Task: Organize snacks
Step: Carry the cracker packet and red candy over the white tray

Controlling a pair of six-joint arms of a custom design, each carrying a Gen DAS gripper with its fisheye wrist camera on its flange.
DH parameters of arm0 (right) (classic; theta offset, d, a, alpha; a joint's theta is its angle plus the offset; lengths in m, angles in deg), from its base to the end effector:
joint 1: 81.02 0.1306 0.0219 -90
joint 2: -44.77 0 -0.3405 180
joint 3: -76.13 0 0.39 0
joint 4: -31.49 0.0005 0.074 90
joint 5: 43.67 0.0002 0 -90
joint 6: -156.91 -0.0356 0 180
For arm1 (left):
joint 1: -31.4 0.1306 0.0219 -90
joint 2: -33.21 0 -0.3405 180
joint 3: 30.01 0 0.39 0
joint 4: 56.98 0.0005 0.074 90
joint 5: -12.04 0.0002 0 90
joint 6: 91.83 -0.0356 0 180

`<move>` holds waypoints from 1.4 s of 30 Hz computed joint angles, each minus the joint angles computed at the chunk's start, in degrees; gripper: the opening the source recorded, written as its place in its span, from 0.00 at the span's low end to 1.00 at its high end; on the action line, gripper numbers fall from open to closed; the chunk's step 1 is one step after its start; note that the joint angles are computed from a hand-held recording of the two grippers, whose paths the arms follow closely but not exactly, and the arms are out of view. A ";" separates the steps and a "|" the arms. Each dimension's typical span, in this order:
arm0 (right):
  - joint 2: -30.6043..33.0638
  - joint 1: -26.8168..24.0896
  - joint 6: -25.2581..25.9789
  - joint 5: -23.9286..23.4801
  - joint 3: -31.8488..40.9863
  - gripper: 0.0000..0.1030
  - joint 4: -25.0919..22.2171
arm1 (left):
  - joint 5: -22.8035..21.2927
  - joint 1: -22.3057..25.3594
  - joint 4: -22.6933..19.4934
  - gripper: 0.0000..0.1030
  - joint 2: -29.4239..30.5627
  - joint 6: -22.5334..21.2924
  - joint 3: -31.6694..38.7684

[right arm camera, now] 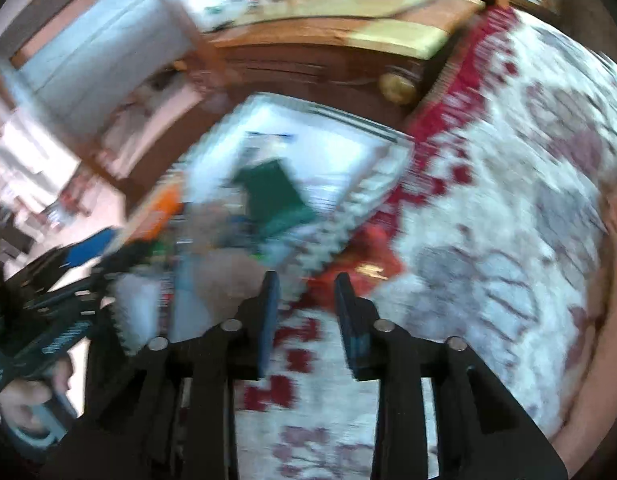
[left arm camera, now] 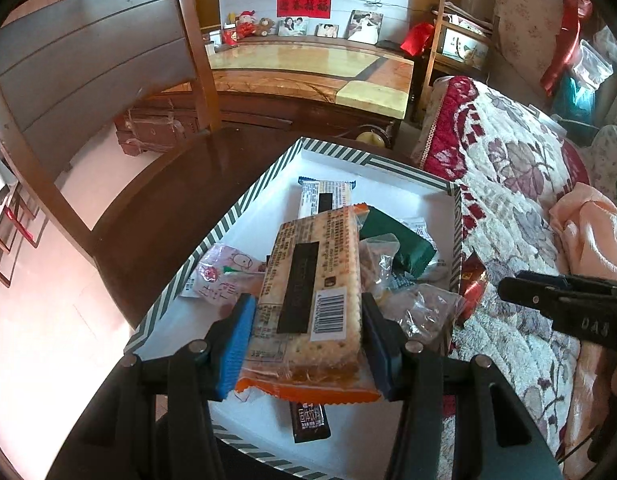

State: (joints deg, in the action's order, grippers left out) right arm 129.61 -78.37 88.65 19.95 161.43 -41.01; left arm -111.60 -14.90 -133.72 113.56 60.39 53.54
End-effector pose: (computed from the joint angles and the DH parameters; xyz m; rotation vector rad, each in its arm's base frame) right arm 0.4126 0.0344 0.3721 -0.6698 2.6246 0.5547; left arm 0.2788 -0.2639 0.3886 -0.4543 2.4600 0.1479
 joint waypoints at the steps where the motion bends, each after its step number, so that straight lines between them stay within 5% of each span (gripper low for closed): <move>1: 0.96 -0.76 -0.66 -1.01 0.26 0.39 -0.62 | 0.22 0.04 0.06 0.53 0.23 -0.13 0.08; 3: 2.31 -1.75 -1.76 -1.64 0.08 0.49 -0.73 | 0.78 0.21 0.37 0.53 0.45 -0.20 0.02; 15: 8.23 -0.13 -12.60 -5.14 -0.57 0.46 4.65 | 1.39 0.23 0.75 0.53 1.00 -0.90 -0.31; 23: 5.31 -0.63 -5.59 -5.61 -1.26 0.32 4.06 | 1.20 0.14 1.07 0.53 0.26 -0.13 -0.89; 24: 4.50 -0.84 -4.65 -5.16 -1.46 0.23 4.25 | 0.94 0.05 0.92 0.53 -0.04 0.07 -1.06; 36: 2.92 -1.60 -0.72 -5.07 1.24 0.22 1.27 | 0.12 0.54 -0.19 0.53 -1.60 1.55 -2.19; 42: 2.35 2.30 -0.56 -7.21 3.86 0.22 -0.15 | -0.61 0.37 -0.87 0.53 -0.71 2.10 -1.64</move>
State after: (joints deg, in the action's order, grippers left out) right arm 131.96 -76.07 88.09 12.73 165.29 -41.16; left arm -112.21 -14.53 -134.59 112.85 62.49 51.90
